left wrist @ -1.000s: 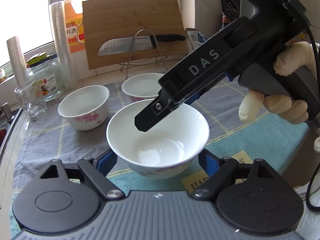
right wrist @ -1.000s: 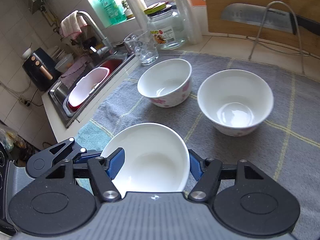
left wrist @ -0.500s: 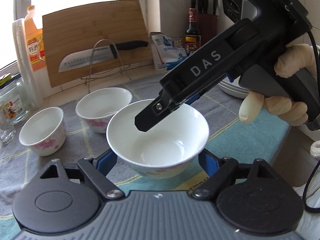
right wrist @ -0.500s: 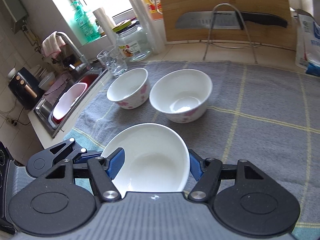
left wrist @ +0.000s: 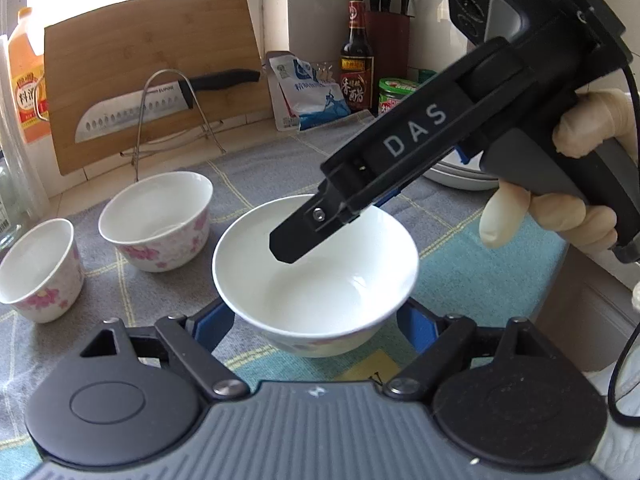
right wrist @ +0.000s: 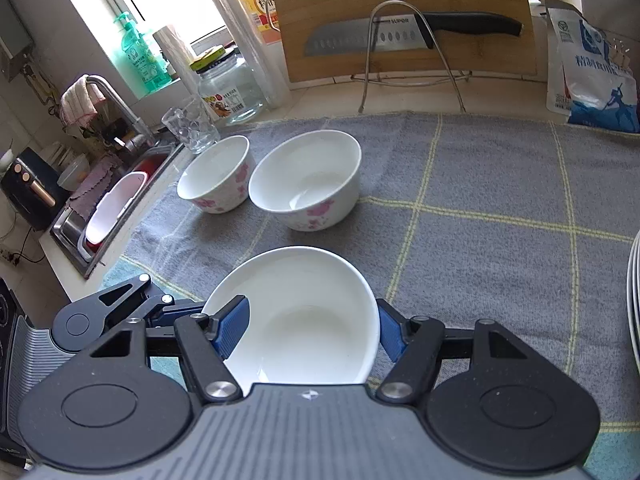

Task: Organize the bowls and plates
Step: 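Carry the white bowl with the right gripper toward the other bowls, then lower the bowl onto the towel and open the right gripper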

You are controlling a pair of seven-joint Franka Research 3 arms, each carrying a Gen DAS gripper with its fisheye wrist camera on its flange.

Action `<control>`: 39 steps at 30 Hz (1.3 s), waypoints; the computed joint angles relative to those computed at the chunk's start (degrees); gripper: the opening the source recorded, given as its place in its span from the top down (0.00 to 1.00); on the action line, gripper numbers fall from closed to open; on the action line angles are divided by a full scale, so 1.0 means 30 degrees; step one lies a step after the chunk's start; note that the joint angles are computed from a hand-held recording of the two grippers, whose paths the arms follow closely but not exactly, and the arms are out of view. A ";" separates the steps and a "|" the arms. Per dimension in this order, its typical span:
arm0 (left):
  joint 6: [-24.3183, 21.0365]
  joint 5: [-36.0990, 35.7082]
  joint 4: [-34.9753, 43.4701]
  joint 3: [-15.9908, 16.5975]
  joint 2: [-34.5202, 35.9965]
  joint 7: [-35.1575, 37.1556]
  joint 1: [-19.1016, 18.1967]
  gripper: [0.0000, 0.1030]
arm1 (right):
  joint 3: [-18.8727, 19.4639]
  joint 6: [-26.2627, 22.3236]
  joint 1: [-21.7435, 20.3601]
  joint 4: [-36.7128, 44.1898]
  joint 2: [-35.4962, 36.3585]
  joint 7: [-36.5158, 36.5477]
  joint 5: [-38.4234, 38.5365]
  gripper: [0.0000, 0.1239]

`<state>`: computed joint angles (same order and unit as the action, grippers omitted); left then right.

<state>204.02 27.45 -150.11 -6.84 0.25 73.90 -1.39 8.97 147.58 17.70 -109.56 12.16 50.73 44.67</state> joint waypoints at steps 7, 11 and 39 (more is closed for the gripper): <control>-0.0365 0.1262 0.0250 -0.0007 0.0351 -0.1213 0.0161 0.15 | -0.0073 -0.0254 -0.0049 -0.0033 0.0219 0.0186 -0.0278 0.41; -0.0487 0.1547 0.0318 -0.0033 0.0407 -0.1531 0.0200 0.15 | -0.0081 -0.0176 -0.0008 -0.0082 0.0245 0.0282 -0.0563 0.41; -0.0554 0.8275 0.0629 0.0606 -0.0360 -0.7310 0.1506 0.07 | 0.0110 0.2207 0.0443 -0.0420 0.0067 -0.0567 -0.1176 0.17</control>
